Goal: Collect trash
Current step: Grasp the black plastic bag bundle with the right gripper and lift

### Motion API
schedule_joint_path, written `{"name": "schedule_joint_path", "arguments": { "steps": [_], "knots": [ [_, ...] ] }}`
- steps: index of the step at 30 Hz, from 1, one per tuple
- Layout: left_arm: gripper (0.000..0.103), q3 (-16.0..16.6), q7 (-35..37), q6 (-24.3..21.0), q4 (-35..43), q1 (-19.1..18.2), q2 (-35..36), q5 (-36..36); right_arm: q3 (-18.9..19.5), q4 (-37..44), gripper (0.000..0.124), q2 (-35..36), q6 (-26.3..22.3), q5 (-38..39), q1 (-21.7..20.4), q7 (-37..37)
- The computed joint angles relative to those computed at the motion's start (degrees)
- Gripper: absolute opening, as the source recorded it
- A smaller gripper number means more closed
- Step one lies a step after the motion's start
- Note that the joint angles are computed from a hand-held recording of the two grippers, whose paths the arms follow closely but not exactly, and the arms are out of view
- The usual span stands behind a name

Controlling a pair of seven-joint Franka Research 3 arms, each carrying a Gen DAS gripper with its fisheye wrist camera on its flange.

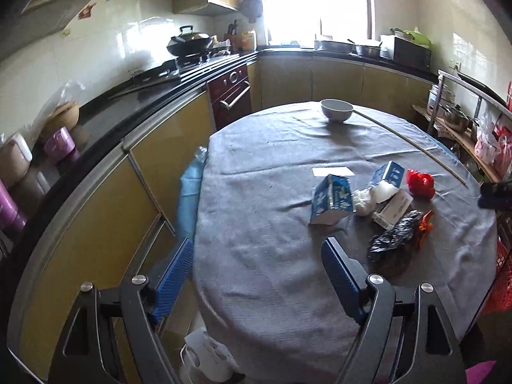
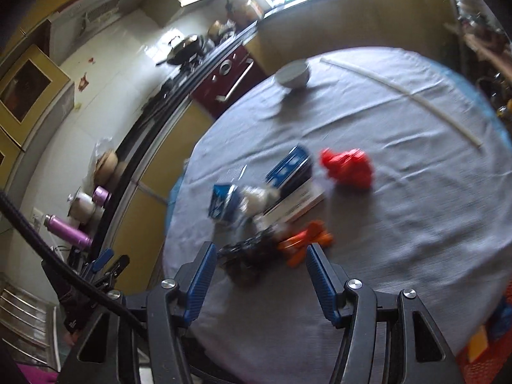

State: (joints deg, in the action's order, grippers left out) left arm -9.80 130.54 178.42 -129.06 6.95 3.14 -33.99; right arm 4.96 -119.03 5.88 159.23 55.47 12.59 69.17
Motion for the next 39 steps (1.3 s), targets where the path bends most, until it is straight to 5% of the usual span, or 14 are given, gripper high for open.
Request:
{"name": "schedule_joint_path", "arguments": {
  "steps": [8,15,26,30,32,39],
  "knots": [
    [0.083,-0.2,3.22,-1.16,0.95,3.03,1.45,-3.83,1.37,12.74,0.062,13.67,-9.11,-6.48,0.37,13.35],
    [0.082,-0.02,2.11,-2.89,1.34,4.92,2.53,-3.25,4.15,18.44,0.062,21.34,-12.5,-0.72,-2.96,22.41],
    [0.083,-0.75,6.27,-3.97,1.48,5.02,1.94,-7.16,0.82,27.52,0.062,27.9,-14.43,-19.16,1.79,38.3],
    [0.083,-0.7,8.15,-4.85,1.95,4.13,1.91,-9.24,1.53,27.44,0.061,28.59,-11.03,-22.55,2.2,36.84],
    [0.083,-0.9,9.8,-6.32,2.86,3.8,1.99,-11.29,2.89,26.36,0.05,28.23,-9.71,-22.24,1.29,34.16],
    [0.083,-0.73,10.13,-14.75,9.59,1.83,5.56,-12.88,4.27,20.67,0.048,24.98,-6.33,-20.86,0.22,28.18]
  ]
}}
